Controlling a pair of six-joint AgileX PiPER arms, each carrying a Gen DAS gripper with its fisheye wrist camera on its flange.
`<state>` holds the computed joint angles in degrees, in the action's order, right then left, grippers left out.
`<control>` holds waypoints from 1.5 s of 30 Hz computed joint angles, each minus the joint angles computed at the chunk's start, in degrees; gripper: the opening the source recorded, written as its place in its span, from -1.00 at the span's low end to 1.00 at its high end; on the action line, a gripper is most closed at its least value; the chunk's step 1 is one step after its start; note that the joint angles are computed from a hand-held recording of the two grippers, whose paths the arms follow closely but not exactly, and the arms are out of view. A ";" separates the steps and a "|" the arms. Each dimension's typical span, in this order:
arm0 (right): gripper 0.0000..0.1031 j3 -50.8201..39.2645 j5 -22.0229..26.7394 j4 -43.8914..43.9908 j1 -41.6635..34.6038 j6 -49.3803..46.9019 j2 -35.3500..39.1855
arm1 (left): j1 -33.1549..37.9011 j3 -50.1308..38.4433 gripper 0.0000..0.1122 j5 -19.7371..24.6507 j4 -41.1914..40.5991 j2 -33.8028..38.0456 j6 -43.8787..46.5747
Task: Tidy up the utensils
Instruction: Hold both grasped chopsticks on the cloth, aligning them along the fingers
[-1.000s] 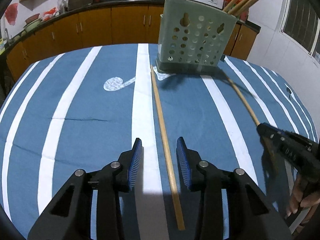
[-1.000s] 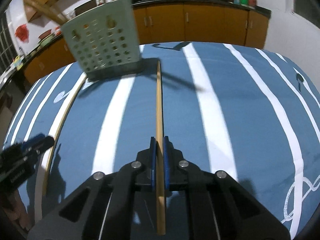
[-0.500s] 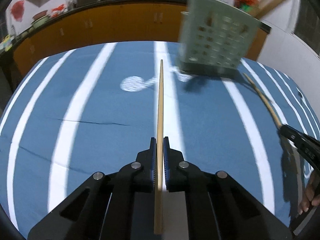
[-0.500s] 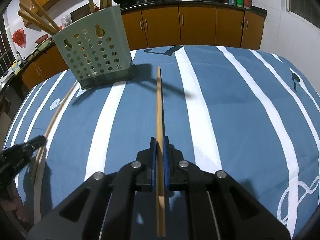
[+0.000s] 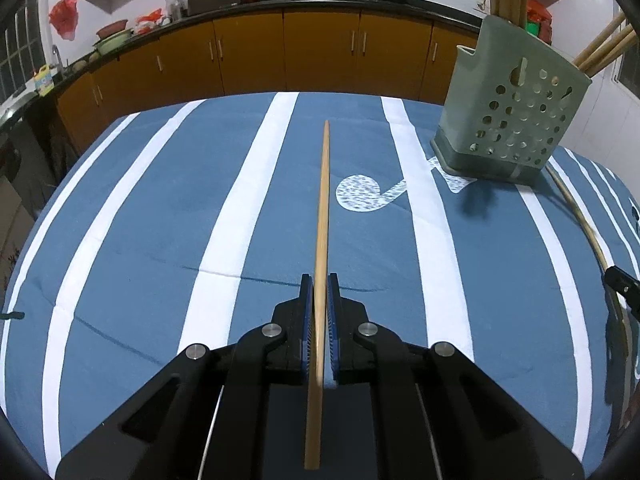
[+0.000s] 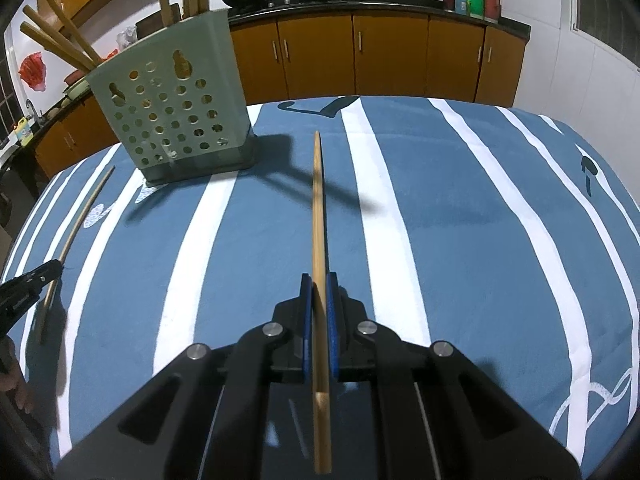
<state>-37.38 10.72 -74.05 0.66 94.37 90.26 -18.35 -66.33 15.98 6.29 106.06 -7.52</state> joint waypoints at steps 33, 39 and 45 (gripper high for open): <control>-0.82 0.38 1.27 -11.17 -0.72 11.30 1.39 | 0.60 -0.43 -0.83 0.24 -4.49 0.10 3.96; -0.82 0.31 1.35 -11.32 -0.61 11.50 1.52 | 0.53 -0.35 -0.81 0.28 -4.13 -0.04 3.82; -0.82 0.43 1.10 -11.78 -0.79 11.82 1.43 | 0.17 -0.39 -0.75 0.33 -3.33 -0.02 3.35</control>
<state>-36.95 11.82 -85.84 -0.13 106.19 91.69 -18.18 -66.73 16.31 2.96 106.04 -4.17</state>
